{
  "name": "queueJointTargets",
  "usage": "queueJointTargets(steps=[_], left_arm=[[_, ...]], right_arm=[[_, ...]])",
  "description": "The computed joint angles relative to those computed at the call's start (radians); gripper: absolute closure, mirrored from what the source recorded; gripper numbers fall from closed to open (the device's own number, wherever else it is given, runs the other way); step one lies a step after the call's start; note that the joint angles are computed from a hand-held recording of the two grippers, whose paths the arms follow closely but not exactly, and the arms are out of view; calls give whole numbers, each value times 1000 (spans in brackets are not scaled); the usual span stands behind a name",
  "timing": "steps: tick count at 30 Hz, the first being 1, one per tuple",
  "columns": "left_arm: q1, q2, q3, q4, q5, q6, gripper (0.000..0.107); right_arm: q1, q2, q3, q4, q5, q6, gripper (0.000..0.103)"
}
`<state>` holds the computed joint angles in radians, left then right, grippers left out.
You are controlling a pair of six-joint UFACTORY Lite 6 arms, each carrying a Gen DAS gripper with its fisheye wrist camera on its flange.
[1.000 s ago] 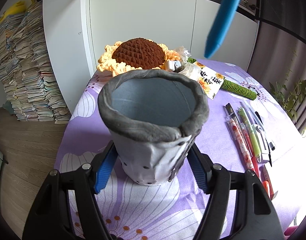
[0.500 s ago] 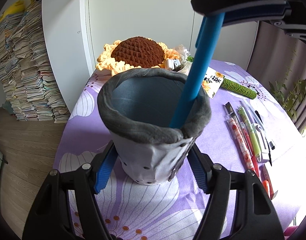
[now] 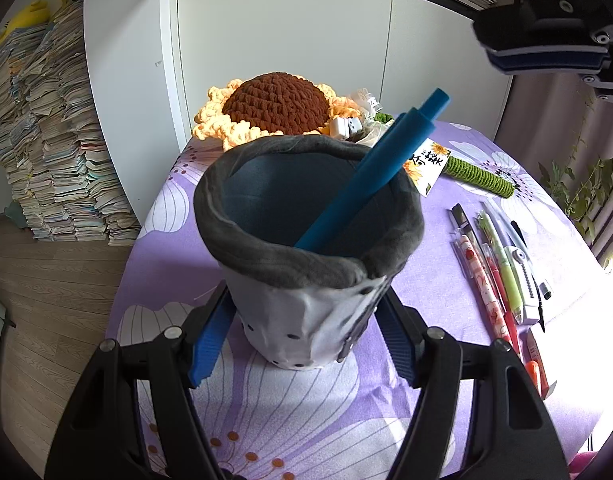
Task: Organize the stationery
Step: 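Carry the blue pen with the right gripper and drop it into the cup, then grasp the pink patterned pen with the right gripper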
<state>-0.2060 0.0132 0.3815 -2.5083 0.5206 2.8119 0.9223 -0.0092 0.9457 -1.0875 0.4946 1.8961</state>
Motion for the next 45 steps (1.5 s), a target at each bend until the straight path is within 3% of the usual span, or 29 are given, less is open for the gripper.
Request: queueJointTargets(steps=[6,13,20,25,31,38,43,45], left_arm=[[-9,9,3,-25,-2,19,37],[-9,13,3,-28,-1,22,37],[-10,13,4,-26,-2,20,37],[-8,13,3,-26,-1,22,37],[-8,14,4,-24,0,19,37],[-8,14,5,-24,-1,18,37],[-9,14,6,-24,-2,18,37],[-9,14,6,-24,-2,18,37]], right_arm=[[-55,-167,-165,80,91,-10,92],[-261,-30,-266,248,-194,-168,92],[-328,144,-200,374,-277,-339,92],[-336,183,-184,375,-250,-321,91],[-360,206,-178,534,-268,-485,89],[-349,276,-92,513,-218,-490,82],[-291,392,72,498,-89,-503,87],[-291,381,57,515,-129,-499,87]])
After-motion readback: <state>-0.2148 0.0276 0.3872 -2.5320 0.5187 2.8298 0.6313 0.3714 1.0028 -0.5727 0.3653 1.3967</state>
